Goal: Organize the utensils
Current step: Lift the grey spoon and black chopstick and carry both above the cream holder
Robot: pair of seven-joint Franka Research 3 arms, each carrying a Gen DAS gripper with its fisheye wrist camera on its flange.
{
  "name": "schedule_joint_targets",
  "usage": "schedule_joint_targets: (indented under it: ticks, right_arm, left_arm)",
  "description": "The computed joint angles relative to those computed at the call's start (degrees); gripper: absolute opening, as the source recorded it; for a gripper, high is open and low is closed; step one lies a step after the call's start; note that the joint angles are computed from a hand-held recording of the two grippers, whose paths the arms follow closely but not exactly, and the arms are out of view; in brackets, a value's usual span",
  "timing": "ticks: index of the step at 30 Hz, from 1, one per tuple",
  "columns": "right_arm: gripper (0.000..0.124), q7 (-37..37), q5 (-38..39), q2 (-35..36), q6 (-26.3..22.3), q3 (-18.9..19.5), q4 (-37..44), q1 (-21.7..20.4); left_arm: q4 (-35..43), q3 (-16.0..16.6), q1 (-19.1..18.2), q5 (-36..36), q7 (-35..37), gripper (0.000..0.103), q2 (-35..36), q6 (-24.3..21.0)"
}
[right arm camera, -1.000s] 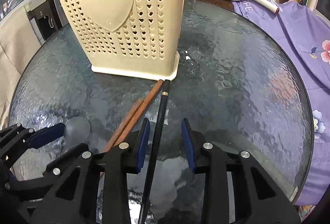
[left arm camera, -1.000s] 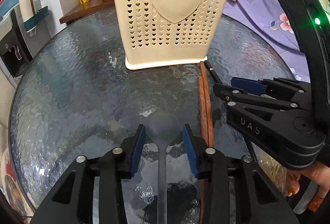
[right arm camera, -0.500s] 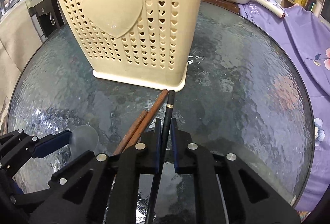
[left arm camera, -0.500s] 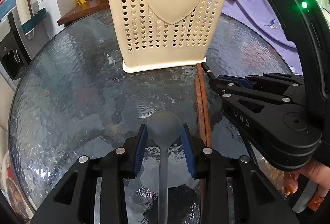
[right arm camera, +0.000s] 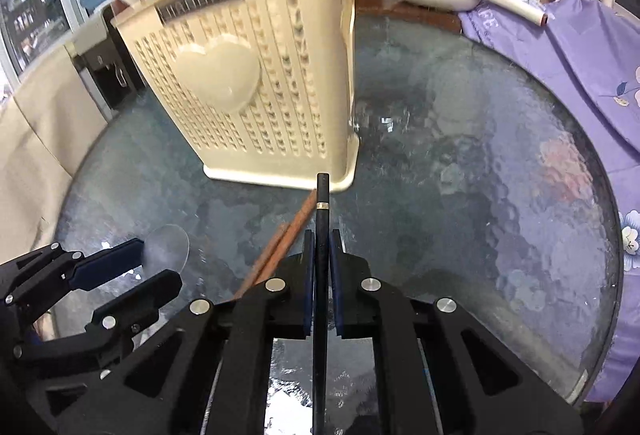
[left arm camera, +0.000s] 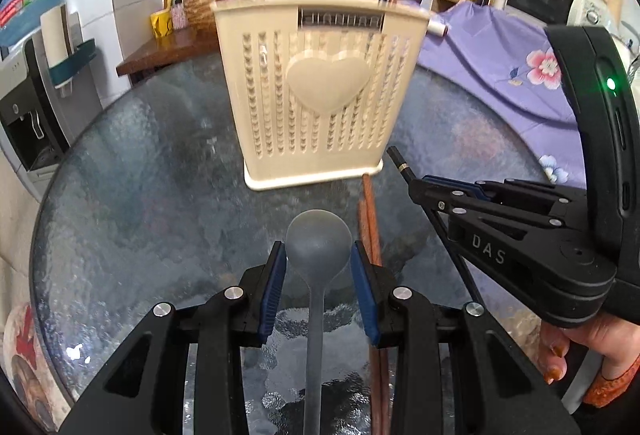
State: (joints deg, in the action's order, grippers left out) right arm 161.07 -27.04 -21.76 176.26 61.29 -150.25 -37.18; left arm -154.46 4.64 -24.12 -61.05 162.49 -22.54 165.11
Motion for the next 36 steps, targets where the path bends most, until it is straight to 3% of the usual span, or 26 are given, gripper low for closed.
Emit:
schedule_joint_targets:
  ticks: [5, 8, 10, 13, 19, 21, 24, 27, 36]
  right_arm:
    - [0.008, -1.09, 2.97, -5.21, 2.40, -4.84, -2.22, 5.35]
    - [0.008, -2.85, 5.90, -8.40, 4.44, -8.18, -3.86, 8.88]
    - [0.008, -4.10, 7.72, -10.28, 4.57, -9.93, -4.58, 11.03]
    - [0.008, -6.42, 9.96, -12.59, 3.81, -11.68, -5.13, 13.64]
    - [0.008, -8.69, 14.01, -13.51, 2.63, -11.09, -5.94, 14.50]
    - [0.008, -8.95, 14.97, -13.45, 2.76, -10.94, -6.49, 14.69]
    - [0.008, -9.30, 15.87, -13.25, 2.82, -10.58, -6.74, 14.65]
    - [0.008, -9.56, 16.54, -13.36, 3.10, -10.10, -6.75, 14.33]
    - [0.008, -9.83, 17.91, -14.10, 2.46, -10.52, -7.22, 15.55]
  left_arm:
    - [-0.31, 1.64, 0.12, -1.35, 0.64, 0.033, -4.02, -2.78]
    - [0.12, 1.86, 0.98, -0.65, -0.18, 0.000, -5.59, -5.15]
    - [0.02, 2.08, 1.26, -0.45, -0.32, 0.001, -6.81, -6.50]
    - [-0.25, 1.44, 0.90, -0.66, -0.39, 0.001, -6.97, -4.70]
    - [0.83, 1.28, 1.76, 0.60, -1.73, 0.001, -2.98, -3.22]
    - [0.97, 0.93, 2.02, 1.03, -1.98, 0.003, -1.73, -2.25]
    - [1.44, 0.54, 2.46, 2.17, -2.50, 0.030, 0.25, -2.12]
    - [1.48, 0.02, 1.73, 0.79, -1.06, 0.049, 1.95, 0.18]
    - [3.31, -3.88, 2.80, 1.99, -2.26, 0.049, 9.08, 3.06]
